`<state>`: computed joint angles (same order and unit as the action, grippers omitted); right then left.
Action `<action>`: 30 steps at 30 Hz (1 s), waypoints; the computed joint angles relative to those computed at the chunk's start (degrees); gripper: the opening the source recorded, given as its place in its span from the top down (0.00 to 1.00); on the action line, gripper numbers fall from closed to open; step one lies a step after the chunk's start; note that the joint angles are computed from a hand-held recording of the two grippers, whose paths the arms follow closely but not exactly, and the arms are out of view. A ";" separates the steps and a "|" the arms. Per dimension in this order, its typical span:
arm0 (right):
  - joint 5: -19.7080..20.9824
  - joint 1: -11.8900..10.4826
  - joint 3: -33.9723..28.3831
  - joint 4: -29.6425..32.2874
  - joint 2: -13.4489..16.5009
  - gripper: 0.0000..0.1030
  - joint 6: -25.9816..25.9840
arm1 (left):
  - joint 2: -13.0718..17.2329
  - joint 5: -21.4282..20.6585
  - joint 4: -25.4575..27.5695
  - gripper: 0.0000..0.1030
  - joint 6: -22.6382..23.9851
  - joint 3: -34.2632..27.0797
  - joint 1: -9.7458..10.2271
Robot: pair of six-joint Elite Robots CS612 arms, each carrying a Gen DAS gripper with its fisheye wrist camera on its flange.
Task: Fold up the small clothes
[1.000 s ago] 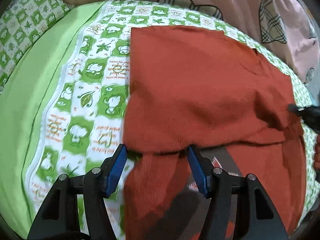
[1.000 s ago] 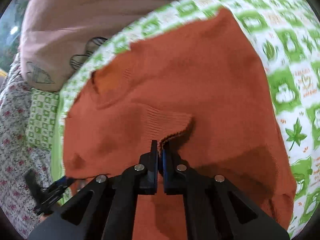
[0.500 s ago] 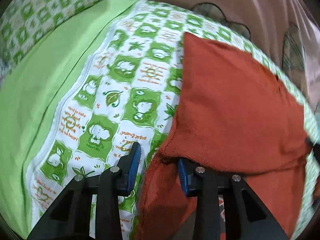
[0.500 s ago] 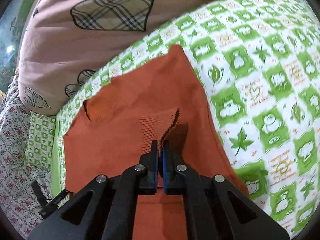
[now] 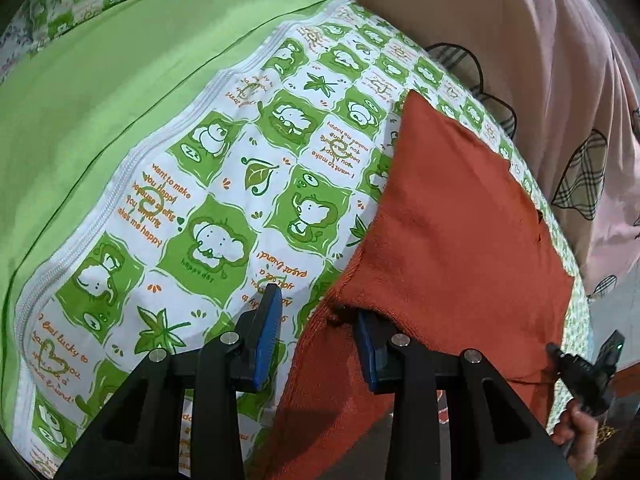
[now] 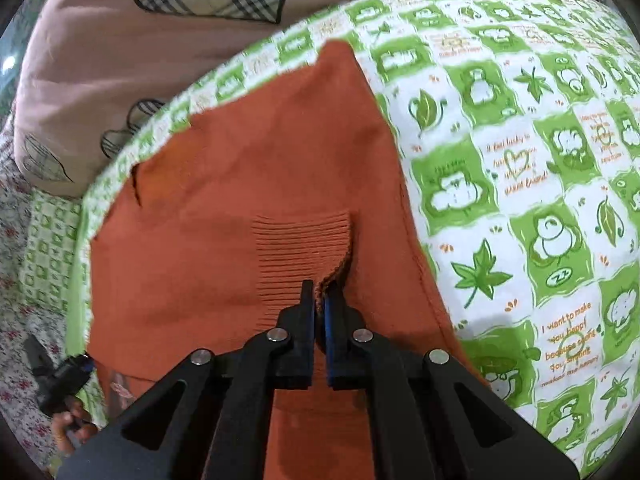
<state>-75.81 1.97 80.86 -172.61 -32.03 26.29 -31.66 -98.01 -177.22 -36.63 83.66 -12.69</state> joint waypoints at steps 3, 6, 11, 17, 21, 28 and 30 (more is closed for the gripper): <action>-0.03 -0.12 0.52 -0.01 -0.53 0.93 1.27 | -0.01 -2.33 -0.50 0.64 -1.22 0.27 0.60; -1.87 -0.10 2.45 -1.49 -1.96 0.93 2.75 | -0.88 -2.96 0.34 0.64 0.28 1.20 0.68; -0.75 -0.36 7.59 -5.53 -4.73 0.92 3.92 | -3.55 -4.52 0.20 0.62 7.21 5.00 0.30; 2.20 0.36 13.30 -7.38 -7.44 0.60 1.73 | -7.43 -8.01 2.87 0.41 17.64 11.07 -0.68; 3.42 0.99 17.88 -10.51 -9.40 0.60 0.03 | -9.38 -10.62 4.70 0.39 21.62 15.41 -1.05; 3.10 1.22 25.81 -14.23 -12.90 0.60 -1.03 | -11.91 -15.00 4.62 0.34 24.31 22.27 -1.46; 2.89 0.74 28.46 -16.71 -13.78 0.60 0.44 | -12.25 -16.28 4.89 0.34 24.37 23.08 -1.33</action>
